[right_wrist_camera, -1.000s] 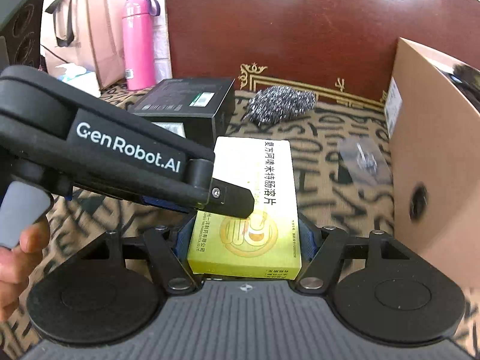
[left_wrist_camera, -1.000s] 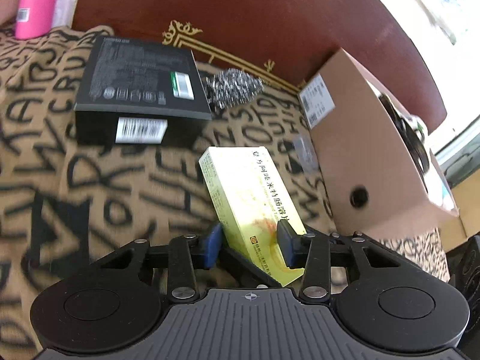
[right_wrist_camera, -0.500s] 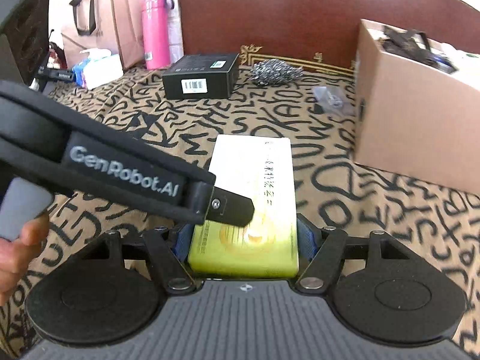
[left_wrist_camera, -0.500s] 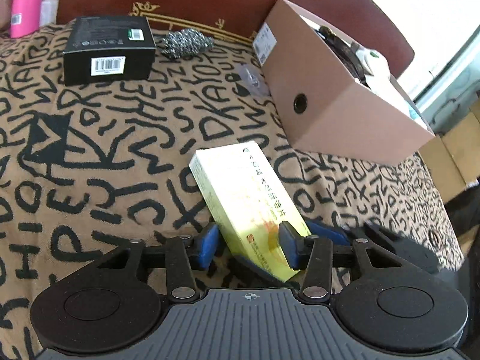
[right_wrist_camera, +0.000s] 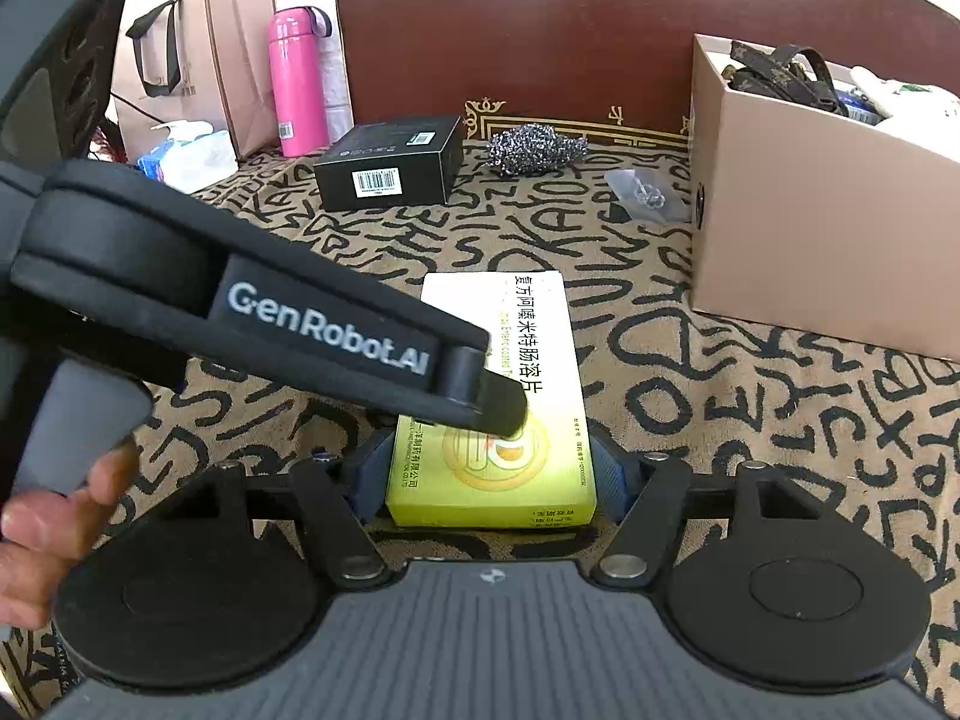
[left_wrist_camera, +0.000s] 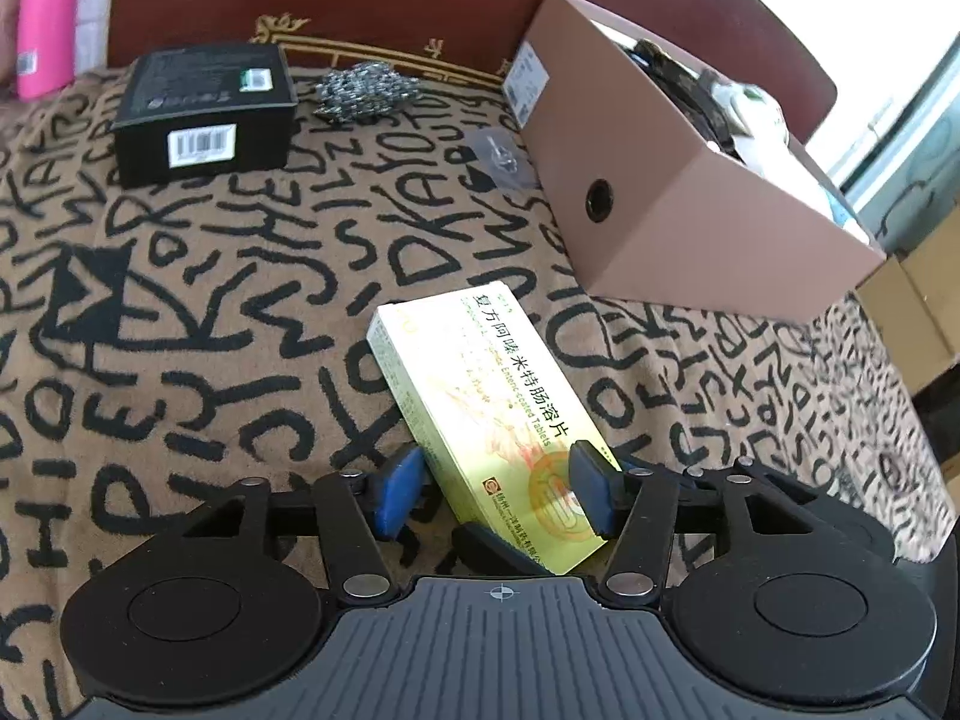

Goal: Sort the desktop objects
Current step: 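Carry the yellow box into the cardboard box and open the left gripper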

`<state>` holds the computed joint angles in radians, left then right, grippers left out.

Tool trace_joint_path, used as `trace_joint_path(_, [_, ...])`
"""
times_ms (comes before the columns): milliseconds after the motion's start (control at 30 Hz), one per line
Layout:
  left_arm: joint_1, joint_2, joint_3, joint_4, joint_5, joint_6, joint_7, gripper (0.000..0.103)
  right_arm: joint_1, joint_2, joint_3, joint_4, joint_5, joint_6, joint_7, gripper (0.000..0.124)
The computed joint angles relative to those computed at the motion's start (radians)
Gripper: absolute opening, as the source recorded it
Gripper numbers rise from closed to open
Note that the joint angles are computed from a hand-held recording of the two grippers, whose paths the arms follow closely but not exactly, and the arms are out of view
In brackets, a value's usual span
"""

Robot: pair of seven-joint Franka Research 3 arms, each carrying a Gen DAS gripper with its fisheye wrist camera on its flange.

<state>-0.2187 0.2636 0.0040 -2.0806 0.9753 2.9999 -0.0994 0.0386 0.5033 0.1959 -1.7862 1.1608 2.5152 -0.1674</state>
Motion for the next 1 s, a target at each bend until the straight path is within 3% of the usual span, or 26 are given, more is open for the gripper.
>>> trace_joint_path(33, [-0.001, -0.002, -0.008, 0.005, -0.008, -0.022, 0.020, 0.055, -0.001, 0.001, 0.000, 0.002, 0.000, -0.003, 0.003, 0.071])
trace_joint_path(133, [-0.007, -0.014, -0.013, 0.005, -0.002, -0.031, 0.019, 0.051, -0.013, -0.013, -0.002, -0.006, 0.011, -0.015, 0.007, 0.071])
trace_joint_path(300, [-0.041, -0.042, -0.009, 0.040, 0.134, -0.076, -0.083, 0.050, -0.044, -0.065, 0.003, -0.040, 0.132, -0.021, -0.112, 0.071])
trace_joint_path(567, [-0.032, -0.051, -0.074, 0.163, 0.336, -0.145, -0.160, 0.050, -0.060, -0.132, -0.045, -0.043, 0.381, -0.066, -0.308, 0.071])
trace_joint_path(800, [-0.037, 0.084, -0.074, 0.397, 0.314, -0.101, -0.021, 0.050, -0.057, -0.069, -0.075, 0.101, 0.501, -0.029, -0.372, 0.071])
trace_joint_path(900, [-0.025, 0.180, -0.080, 0.522, 0.195, -0.057, 0.122, 0.049, -0.057, -0.014, -0.071, 0.196, 0.505, 0.022, -0.356, 0.071])
trace_joint_path(1000, [0.017, 0.289, -0.149, 0.660, 0.016, -0.056, 0.340, 0.050, -0.062, 0.062, -0.059, 0.313, 0.459, 0.075, -0.291, 0.071])
